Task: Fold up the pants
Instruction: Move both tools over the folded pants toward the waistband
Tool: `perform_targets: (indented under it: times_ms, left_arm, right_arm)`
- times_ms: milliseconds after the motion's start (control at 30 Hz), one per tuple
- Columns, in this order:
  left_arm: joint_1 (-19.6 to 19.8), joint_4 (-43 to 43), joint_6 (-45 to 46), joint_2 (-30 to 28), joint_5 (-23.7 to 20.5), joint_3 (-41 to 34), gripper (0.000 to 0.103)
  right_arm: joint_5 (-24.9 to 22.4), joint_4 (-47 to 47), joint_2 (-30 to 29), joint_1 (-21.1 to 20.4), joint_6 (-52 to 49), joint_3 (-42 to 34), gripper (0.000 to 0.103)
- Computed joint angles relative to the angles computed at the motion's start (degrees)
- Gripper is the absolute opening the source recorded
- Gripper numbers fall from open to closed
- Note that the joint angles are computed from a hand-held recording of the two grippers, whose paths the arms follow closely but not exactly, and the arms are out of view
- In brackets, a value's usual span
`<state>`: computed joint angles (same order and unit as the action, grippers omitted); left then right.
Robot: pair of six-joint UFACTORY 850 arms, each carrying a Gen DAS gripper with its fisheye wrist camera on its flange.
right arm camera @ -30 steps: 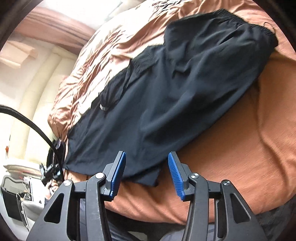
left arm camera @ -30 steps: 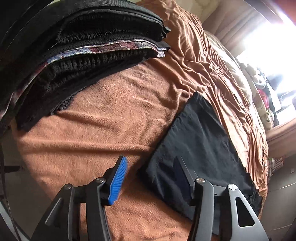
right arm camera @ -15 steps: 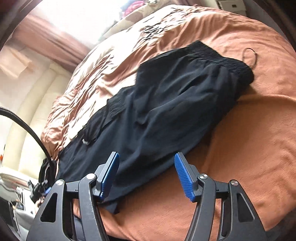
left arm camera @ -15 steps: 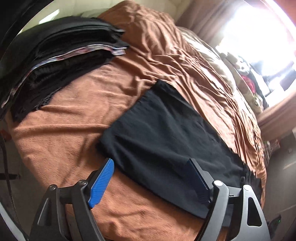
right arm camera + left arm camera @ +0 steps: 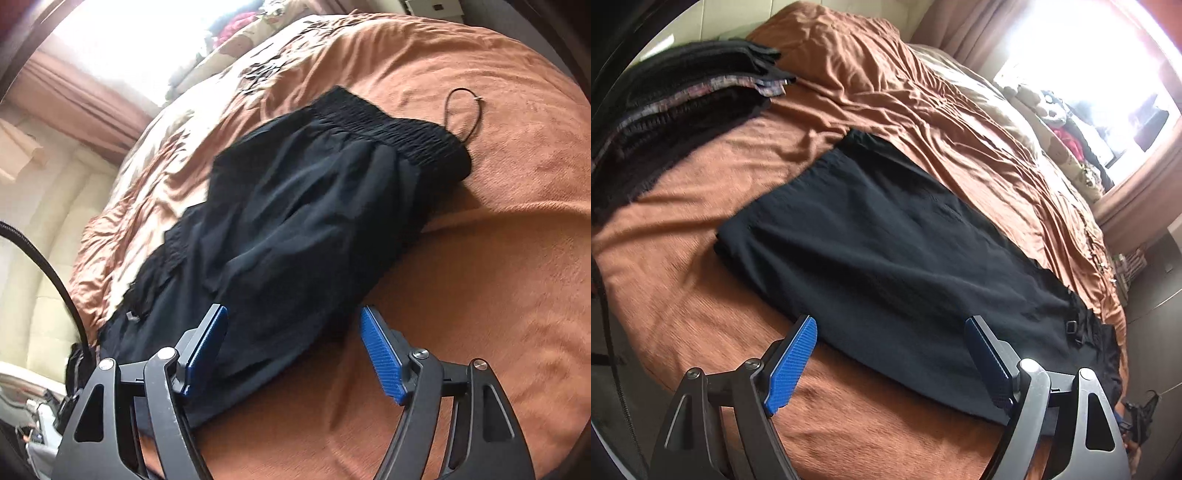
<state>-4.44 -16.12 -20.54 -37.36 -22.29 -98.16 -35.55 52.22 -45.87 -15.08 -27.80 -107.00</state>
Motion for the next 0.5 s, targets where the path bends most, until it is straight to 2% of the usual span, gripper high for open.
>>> perform_targets:
  times_ms: [167,467,500]
  left_arm:
    - [-0.08,-1.33,1.43,-1.07,-1.00,-0.58,0.084]
    - [0.32,-7.04,7.18,-2.45,-2.33,-1.06,0.084]
    - [0.33,-7.23,7.33,-2.50,-2.40,-1.03,0.084]
  right_arm:
    - [1.42,-0.51,-0.66,-0.28,2.75,-0.40,0.072]
    - [3.55,7.07,-1.60,-1.34,3.18,-0.81,0.072]
    - [3.82,7.62,-1.67,-1.45,3.32,-0.90,0.070]
